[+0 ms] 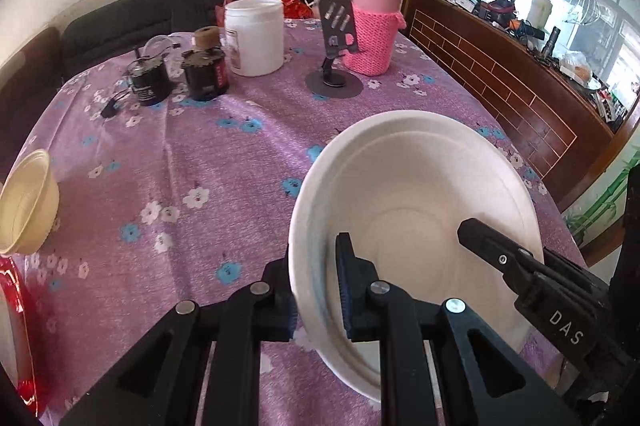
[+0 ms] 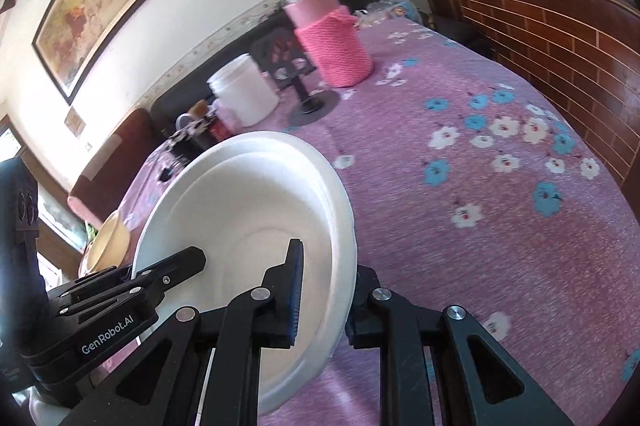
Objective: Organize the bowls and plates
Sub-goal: 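Lift the white bowl with the right tool and carry it to the stack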
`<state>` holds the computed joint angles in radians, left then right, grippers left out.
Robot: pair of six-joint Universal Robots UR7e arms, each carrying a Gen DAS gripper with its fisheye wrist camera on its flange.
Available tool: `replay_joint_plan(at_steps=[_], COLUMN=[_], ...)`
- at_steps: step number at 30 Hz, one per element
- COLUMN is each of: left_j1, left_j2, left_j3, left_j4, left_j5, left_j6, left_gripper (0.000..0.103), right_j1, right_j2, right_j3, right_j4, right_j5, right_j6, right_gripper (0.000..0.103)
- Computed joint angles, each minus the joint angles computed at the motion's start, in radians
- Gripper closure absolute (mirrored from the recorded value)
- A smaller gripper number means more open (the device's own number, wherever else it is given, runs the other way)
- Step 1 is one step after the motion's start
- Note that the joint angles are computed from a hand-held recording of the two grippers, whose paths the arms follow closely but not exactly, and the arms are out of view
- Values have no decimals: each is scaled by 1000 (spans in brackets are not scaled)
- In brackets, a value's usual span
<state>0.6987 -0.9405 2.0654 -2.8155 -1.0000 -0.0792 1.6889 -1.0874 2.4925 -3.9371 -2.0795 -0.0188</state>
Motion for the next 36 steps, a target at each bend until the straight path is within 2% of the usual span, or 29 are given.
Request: replay_joint_plan(at_steps=[3,9,16,21,27,36], left_j1=[-5,0,44,105,201,337], left_j2=[-84,-256,-431,-533,-606,-624], left_j3=[58,150,207,213,184,137], left_j4=[-33,-56,-33,-35,-33,-38], left_j5=[28,59,100,142,177,169], left_j6=[-7,-12,-13,0,17,45], left_gripper=[88,87,87,87,87,87], right_j1=[70,211,322,374,423,457], right_j2=[37,108,193,281,406,565], right_j3=[-17,-100,-228,-355,-521,-727], right_j4=[-1,95,212,316,436,590], right_j5=[-29,-101,-124,-105,-77,-71], right_j6=[17,33,39,28,10,0], right_gripper=[85,85,85,84,84,84])
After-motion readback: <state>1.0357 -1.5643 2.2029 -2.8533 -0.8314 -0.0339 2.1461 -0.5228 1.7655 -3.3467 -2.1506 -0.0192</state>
